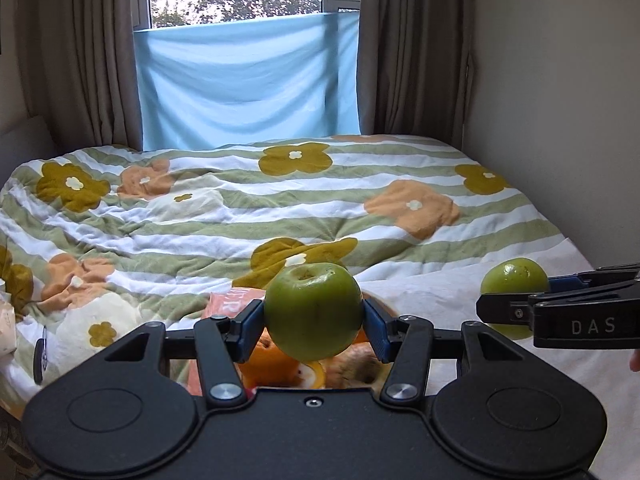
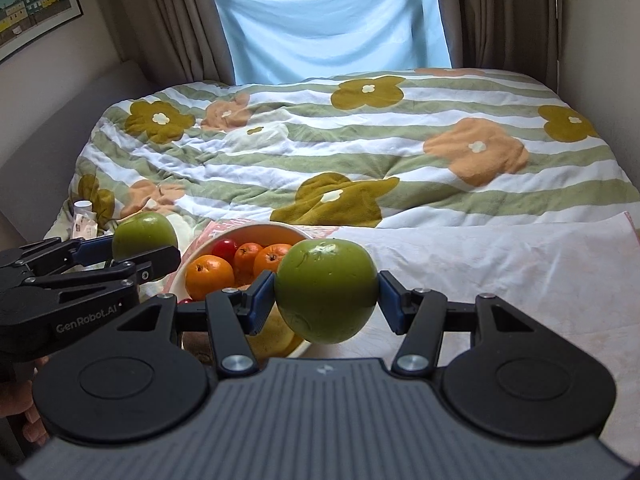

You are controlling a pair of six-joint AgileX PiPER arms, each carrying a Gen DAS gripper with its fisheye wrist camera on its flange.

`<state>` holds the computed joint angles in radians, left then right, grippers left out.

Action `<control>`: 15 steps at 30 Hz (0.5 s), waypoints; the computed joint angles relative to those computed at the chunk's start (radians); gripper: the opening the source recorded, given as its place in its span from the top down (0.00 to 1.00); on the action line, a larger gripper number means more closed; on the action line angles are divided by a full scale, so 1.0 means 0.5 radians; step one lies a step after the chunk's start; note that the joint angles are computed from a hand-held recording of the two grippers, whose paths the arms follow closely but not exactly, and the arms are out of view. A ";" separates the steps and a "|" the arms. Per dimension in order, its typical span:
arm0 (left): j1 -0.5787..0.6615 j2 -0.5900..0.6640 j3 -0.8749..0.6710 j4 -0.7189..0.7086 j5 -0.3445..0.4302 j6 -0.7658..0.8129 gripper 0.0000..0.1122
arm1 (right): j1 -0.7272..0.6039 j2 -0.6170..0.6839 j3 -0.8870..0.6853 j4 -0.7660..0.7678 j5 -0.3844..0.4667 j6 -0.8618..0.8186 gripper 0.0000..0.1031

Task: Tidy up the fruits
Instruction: 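Carry both green apples to the white bowl and release them on top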

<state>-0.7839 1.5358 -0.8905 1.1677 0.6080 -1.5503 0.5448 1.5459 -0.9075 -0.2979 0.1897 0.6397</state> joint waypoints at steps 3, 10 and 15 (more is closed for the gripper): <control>0.157 0.057 -0.002 0.019 -0.178 0.105 0.49 | 0.048 0.117 -0.094 -0.265 0.029 0.322 0.32; 0.449 0.253 -0.063 -0.021 -0.541 0.375 0.49 | 0.085 0.328 -0.252 -0.626 0.088 0.789 0.32; 0.536 0.364 -0.116 -0.214 -0.685 0.653 0.49 | 0.081 0.415 -0.295 -0.749 0.114 0.970 0.32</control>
<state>-0.5160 1.7177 -0.9484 1.0607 0.2657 -1.2240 0.5854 1.7532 -1.0548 -0.6725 0.2468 1.1245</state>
